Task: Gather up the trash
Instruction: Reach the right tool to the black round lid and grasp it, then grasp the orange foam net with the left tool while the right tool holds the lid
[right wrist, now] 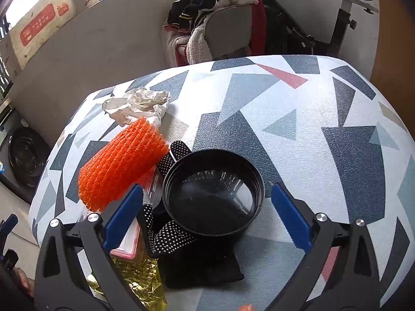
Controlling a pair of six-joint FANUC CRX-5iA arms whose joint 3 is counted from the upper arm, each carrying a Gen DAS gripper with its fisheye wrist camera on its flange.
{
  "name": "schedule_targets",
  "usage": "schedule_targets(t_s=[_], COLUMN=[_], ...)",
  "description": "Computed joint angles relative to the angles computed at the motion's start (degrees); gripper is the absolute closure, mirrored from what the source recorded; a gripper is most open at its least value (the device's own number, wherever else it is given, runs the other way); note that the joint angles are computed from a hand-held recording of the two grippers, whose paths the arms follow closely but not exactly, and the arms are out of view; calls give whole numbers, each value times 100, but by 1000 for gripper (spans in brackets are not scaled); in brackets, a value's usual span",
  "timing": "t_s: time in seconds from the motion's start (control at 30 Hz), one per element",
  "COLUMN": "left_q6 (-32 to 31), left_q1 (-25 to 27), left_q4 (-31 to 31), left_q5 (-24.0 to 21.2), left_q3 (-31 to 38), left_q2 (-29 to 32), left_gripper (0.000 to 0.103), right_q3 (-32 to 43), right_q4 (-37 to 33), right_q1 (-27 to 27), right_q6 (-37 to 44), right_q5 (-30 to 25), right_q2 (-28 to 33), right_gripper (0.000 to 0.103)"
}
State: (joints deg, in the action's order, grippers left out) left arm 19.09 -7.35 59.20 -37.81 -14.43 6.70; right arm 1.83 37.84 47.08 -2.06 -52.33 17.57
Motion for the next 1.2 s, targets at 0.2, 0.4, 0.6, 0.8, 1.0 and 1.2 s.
schedule_targets(t_s=[0.2,0.4,0.6,0.8,1.0,1.2], left_q6=[103,135,525,1430,2558,2867], left_q1=[-89,-216,-313,-561,-825,-992], left_q4=[-160,-228,-407,-956,-1682,-2338], left_q5=[-22,-27,-295,-796,-1692,-2065], left_q3=[269,456,835,2169,4028,4957], left_q2=[248,406,663,1534,2752,3285], left_gripper=[6,6,6,6,6,7], right_q3=[230,28,-249,-432,-985,-1523], right_q4=[-183,-236,-298,156,595,882], right_q1=[-106,-121,-167,-39,71,150], right_q6=[286,219,151,-52,-575,-1102], right_q5=[-109,31,452,422,339,270], right_q2=[250,176,-13,-213,-732,-1205], right_gripper=[6,6,10,10,10,10])
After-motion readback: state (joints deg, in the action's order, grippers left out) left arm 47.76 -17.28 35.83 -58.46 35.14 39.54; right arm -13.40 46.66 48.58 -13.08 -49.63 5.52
